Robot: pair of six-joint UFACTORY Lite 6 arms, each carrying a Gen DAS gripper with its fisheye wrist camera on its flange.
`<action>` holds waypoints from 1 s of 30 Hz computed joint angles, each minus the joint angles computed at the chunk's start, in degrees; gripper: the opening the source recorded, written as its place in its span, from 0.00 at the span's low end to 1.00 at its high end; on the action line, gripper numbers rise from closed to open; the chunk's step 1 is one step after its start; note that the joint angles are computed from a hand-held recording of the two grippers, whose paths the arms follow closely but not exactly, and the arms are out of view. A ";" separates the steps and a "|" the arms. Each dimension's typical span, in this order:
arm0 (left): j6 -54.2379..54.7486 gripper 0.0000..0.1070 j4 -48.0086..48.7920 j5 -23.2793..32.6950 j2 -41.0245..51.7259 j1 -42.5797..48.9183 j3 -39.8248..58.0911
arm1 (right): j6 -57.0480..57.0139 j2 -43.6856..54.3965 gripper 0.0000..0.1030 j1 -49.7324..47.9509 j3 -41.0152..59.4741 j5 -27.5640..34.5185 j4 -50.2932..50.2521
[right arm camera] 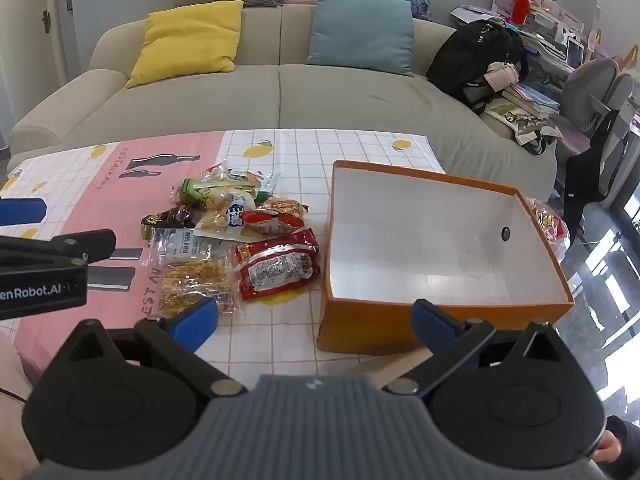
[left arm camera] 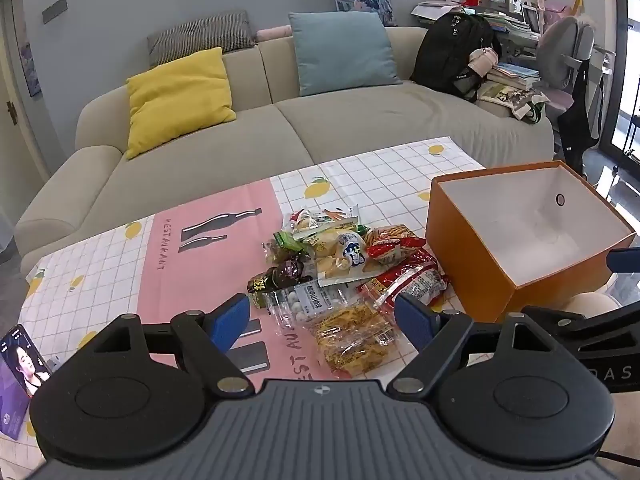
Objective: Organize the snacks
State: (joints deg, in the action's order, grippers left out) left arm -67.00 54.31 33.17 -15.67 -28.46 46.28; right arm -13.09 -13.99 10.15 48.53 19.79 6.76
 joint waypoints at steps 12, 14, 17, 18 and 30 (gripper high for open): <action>0.52 0.89 -1.56 0.30 -0.63 -0.37 -0.53 | -0.65 -1.03 0.97 -0.34 0.37 1.77 0.74; 0.93 0.89 -2.15 0.54 -0.56 -0.33 -0.10 | -0.08 -0.72 0.97 0.03 0.85 2.00 0.37; 0.60 0.89 -2.16 0.25 -0.70 -0.03 -0.40 | -0.18 -0.51 0.97 0.37 0.52 1.39 0.09; 0.60 0.89 -2.21 0.31 -0.84 -0.09 -0.46 | 0.05 -0.44 0.97 0.64 0.29 1.04 -0.18; 0.46 0.89 -2.07 0.27 -0.94 -0.14 -0.58 | -0.04 -1.14 0.97 1.52 0.27 1.83 -0.34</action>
